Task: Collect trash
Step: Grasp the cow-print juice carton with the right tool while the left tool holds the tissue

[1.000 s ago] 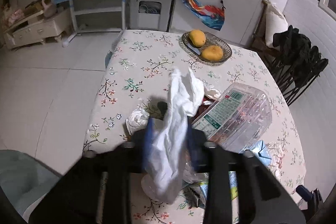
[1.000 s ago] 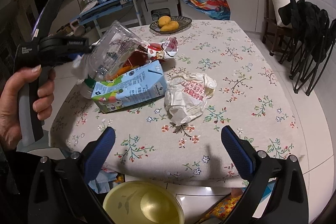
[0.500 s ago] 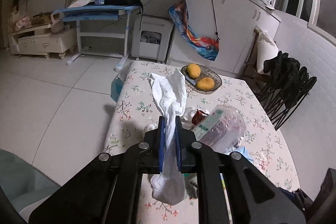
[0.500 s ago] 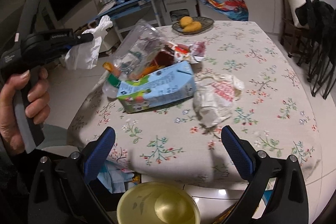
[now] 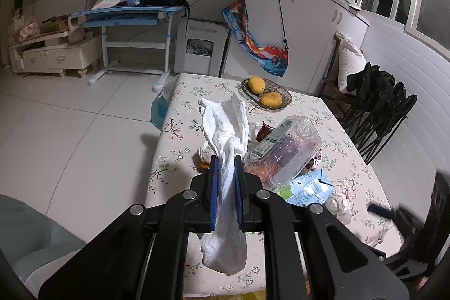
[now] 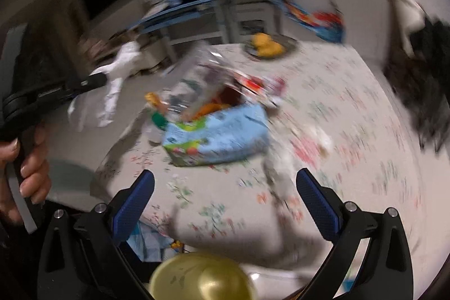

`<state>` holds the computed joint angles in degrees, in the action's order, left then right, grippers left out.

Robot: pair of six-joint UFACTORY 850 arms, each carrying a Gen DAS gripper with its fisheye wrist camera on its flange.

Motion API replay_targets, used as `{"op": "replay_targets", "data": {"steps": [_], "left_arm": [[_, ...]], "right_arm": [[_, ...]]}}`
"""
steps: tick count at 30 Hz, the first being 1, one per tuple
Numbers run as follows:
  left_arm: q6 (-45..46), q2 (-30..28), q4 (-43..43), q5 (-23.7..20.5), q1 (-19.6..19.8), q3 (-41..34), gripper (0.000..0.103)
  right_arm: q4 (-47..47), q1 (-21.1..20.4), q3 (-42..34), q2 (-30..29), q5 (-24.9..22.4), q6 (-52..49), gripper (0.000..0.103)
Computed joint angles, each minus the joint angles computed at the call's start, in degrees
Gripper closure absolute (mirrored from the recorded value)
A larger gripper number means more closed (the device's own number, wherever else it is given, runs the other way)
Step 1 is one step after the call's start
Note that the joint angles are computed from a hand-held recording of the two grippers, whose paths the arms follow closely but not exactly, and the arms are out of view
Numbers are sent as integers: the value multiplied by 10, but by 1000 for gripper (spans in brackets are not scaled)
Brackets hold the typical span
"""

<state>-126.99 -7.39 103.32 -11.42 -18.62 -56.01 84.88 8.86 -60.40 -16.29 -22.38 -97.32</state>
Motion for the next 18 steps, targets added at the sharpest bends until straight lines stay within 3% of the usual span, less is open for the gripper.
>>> {"op": "replay_targets", "data": {"steps": [2,6,11,13,17,18], "left_arm": [[-14,4,14,0,0,3,93],[-35,5,34,4,6,5,93],[-41,4,29,14,15,4,93],[-42,3,26,18,18,1,93],[-33,0,19,18,19,-2,93],[-33,-1,19,18,19,-4,93]], "right_arm": [[-108,16,-40,-23,2,3,6],[-226,50,-85,-60,36,-83,6],[-379,72,-124,-101,53,-52,6],[-450,76,-151,-124,34,-4,6],[-588,79,-229,-181,-59,125,6],[-607,80,-241,-190,-63,141,6]]}}
